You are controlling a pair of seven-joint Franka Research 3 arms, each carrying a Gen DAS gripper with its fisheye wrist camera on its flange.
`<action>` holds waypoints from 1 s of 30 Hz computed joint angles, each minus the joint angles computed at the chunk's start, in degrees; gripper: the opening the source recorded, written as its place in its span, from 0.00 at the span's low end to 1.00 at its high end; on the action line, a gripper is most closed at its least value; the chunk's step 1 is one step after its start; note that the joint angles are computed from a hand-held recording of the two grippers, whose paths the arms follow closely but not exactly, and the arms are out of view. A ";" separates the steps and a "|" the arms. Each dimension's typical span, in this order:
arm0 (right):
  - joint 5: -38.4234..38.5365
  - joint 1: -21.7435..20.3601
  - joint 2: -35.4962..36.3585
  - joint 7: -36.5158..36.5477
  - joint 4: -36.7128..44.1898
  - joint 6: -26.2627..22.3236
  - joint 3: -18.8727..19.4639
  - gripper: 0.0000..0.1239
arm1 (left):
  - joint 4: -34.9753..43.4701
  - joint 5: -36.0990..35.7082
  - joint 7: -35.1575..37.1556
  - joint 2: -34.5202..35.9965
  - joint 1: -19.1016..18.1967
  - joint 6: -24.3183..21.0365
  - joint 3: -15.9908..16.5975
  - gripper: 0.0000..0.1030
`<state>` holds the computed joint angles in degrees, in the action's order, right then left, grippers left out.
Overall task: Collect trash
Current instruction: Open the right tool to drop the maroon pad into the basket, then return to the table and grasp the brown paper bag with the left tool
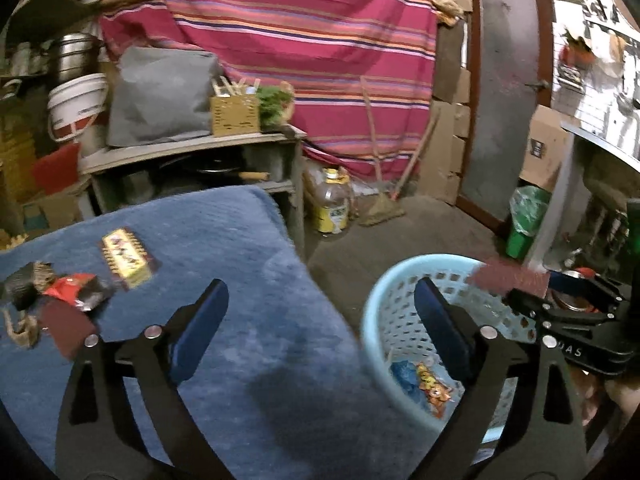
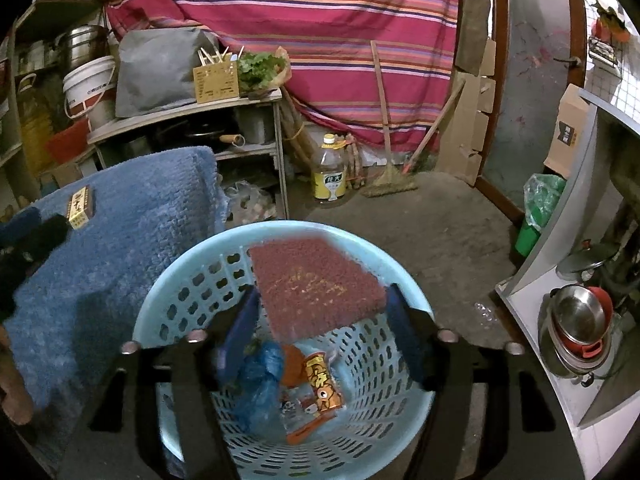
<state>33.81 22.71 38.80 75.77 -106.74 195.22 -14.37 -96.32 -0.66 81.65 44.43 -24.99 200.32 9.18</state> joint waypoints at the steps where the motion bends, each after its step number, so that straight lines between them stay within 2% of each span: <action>1: 0.93 1.60 0.48 0.09 0.20 0.13 -1.52 0.67 | -1.15 -1.56 0.36 -0.45 -1.57 0.76 2.19 0.92; 3: 2.50 4.16 1.23 0.08 0.59 -0.21 -3.95 0.69 | -2.94 -4.46 1.74 -1.11 -3.81 1.71 5.21 0.93; 7: 3.57 5.49 1.67 1.16 1.21 -0.92 -4.78 0.69 | -6.29 -8.35 5.01 -2.66 -4.90 2.86 7.60 0.93; 10: 2.43 3.61 1.38 1.87 1.82 -0.29 -1.86 0.71 | -8.70 -10.67 6.99 -3.90 -3.56 4.26 7.49 0.93; 15: 0.97 3.15 2.31 2.18 4.27 0.08 0.98 0.72 | -12.24 -13.62 10.13 -5.60 -0.24 7.32 6.26 0.93; 18: 0.70 4.79 3.65 2.48 6.56 -0.76 0.78 0.72 | -13.25 -17.60 12.37 -5.49 0.61 9.56 6.74 0.93; 20: 0.42 6.88 5.12 2.89 8.91 -2.03 -0.41 0.72 | -13.72 -18.87 13.18 -5.61 2.41 10.08 5.85 0.93; 22: 0.00 8.73 6.56 3.81 10.90 -2.85 -1.57 0.72 | -13.91 -19.22 13.69 -5.89 5.05 8.90 4.64 0.93; 26: -1.77 12.32 10.02 6.34 15.73 -5.19 -4.27 0.72 | -13.07 -19.87 13.27 -5.28 8.38 5.11 4.89 0.95; 30: -4.09 15.84 13.94 10.62 21.06 -8.32 -8.13 0.72 | -11.91 -15.74 9.32 -4.70 13.60 0.61 3.91 0.95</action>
